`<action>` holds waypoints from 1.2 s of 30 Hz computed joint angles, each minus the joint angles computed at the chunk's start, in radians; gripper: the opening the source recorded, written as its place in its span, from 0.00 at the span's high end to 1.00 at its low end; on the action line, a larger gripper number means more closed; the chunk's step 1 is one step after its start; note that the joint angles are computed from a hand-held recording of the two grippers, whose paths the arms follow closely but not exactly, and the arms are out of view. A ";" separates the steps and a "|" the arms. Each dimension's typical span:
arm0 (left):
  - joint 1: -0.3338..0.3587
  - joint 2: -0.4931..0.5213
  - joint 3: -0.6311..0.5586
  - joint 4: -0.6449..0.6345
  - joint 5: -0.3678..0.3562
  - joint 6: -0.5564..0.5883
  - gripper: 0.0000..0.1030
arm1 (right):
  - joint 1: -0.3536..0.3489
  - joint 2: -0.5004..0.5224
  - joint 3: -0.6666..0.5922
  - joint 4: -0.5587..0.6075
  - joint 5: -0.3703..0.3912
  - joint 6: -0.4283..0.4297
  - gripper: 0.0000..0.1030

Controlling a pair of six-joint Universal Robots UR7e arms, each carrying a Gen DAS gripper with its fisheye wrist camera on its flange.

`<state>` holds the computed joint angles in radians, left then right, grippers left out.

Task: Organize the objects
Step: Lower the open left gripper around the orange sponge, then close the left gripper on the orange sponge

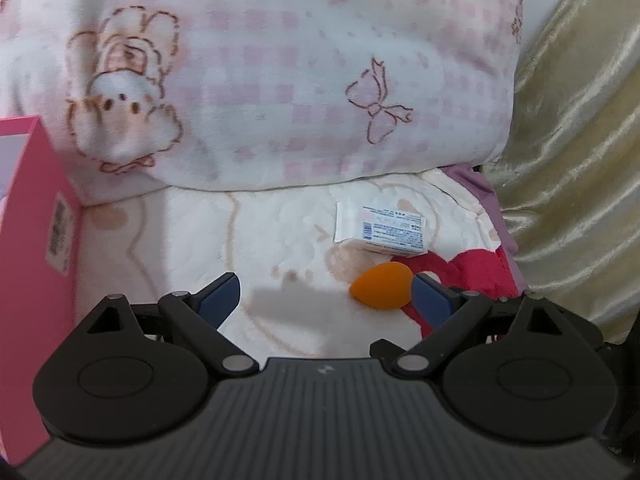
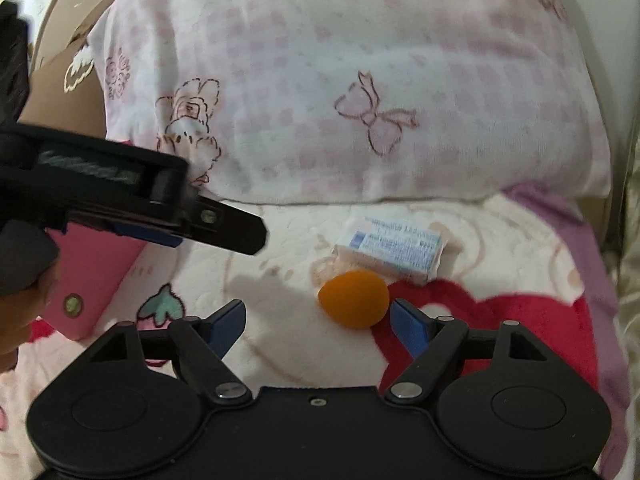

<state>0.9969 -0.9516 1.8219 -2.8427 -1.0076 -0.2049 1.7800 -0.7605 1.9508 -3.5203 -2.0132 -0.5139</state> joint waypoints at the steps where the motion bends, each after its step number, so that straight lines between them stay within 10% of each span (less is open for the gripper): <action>1: 0.001 0.009 -0.004 -0.009 0.000 0.006 0.10 | -0.001 0.010 0.000 -0.030 -0.002 -0.012 0.20; 10: -0.010 0.059 -0.013 -0.015 0.037 0.009 0.21 | -0.050 0.097 0.015 -0.240 0.042 -0.087 0.22; 18: 0.000 0.085 0.005 -0.095 -0.023 0.052 0.40 | -0.080 0.114 -0.016 -0.215 0.038 -0.056 0.25; 26: 0.007 0.138 -0.013 -0.149 -0.034 0.055 0.51 | -0.083 0.117 -0.021 -0.249 0.055 -0.074 0.53; 30: 0.038 0.142 -0.024 -0.137 -0.137 0.030 0.73 | -0.080 0.125 -0.029 -0.253 0.043 -0.085 0.55; 36: 0.029 0.154 -0.020 -0.160 -0.118 0.021 0.73 | -0.084 0.115 -0.026 -0.234 0.040 -0.073 0.55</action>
